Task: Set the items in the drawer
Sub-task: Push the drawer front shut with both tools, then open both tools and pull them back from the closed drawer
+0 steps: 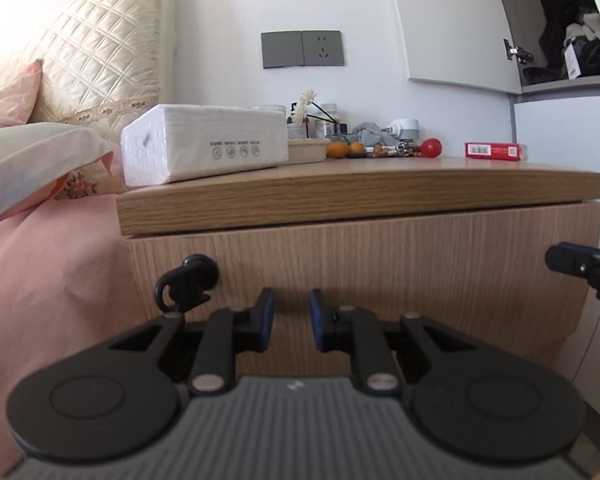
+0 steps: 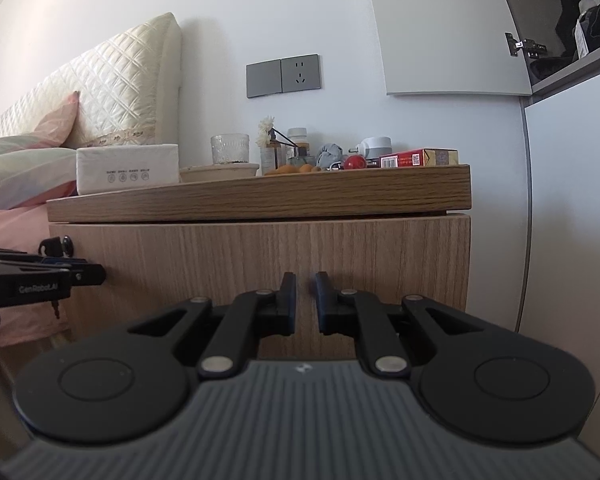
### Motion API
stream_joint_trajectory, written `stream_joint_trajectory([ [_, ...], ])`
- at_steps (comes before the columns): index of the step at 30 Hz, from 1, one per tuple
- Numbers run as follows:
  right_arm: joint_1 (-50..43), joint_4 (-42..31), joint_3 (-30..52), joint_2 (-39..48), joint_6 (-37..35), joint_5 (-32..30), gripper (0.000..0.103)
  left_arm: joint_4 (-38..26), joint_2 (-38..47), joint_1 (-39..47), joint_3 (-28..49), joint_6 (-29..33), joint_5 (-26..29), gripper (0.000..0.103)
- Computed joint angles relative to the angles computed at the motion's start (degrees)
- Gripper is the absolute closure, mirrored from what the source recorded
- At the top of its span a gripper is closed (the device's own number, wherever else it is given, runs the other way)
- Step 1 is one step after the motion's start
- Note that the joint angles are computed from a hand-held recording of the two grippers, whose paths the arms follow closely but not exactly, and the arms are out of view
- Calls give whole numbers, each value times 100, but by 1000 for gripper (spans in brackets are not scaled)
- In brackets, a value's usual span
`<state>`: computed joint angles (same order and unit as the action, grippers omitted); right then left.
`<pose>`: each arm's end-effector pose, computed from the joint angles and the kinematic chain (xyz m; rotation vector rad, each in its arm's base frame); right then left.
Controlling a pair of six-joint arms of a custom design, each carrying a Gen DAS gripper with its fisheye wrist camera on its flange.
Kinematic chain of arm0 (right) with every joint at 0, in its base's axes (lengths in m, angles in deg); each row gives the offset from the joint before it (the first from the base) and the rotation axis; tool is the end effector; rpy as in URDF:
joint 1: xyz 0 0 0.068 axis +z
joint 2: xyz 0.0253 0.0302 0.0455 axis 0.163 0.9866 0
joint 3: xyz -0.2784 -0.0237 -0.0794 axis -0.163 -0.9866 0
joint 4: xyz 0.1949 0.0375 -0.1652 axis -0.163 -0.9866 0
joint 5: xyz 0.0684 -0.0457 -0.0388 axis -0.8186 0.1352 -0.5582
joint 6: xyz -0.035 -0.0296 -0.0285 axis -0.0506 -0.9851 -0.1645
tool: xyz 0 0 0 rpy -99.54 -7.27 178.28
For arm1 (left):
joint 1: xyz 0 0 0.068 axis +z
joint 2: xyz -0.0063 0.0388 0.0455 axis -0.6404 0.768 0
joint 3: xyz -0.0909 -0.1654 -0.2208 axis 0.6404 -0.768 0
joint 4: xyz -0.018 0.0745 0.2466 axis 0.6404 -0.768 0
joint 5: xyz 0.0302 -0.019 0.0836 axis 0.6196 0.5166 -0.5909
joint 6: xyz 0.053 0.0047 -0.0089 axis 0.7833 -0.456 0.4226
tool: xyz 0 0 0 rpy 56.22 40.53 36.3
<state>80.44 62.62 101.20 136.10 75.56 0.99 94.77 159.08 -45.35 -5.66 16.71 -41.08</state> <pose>0.1270 0.2621 0.0782 0.2236 1.6421 -0.0525 0.2390 -0.0340 0.1055 0.4803 1.7816 -0.2061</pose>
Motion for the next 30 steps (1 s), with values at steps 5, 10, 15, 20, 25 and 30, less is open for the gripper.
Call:
stream_joint_trajectory([
  [5, -97, -78, -14, -90, -31, -120, 91, -57, 57, -44, 100, 48, -31, 82],
  [10, -200, -394, 8, -253, 131, -258, 91, -167, 62, -57, 200, 20, -25, 82],
  [15, -242, -693, 68, -377, 256, -341, 92, -213, 35, -57, 206, 32, -21, 82],
  [20, -251, -1389, 200, -552, 677, -360, 91, -311, -14, -29, 223, -18, 38, 82],
  [25, -223, -1808, 287, -602, 1039, -371, 87, -506, -180, 82, 140, -184, 331, 82],
  [30, -79, -3111, 526, -740, 2034, -459, 87, -214, -328, 114, -171, -222, 460, 73],
])
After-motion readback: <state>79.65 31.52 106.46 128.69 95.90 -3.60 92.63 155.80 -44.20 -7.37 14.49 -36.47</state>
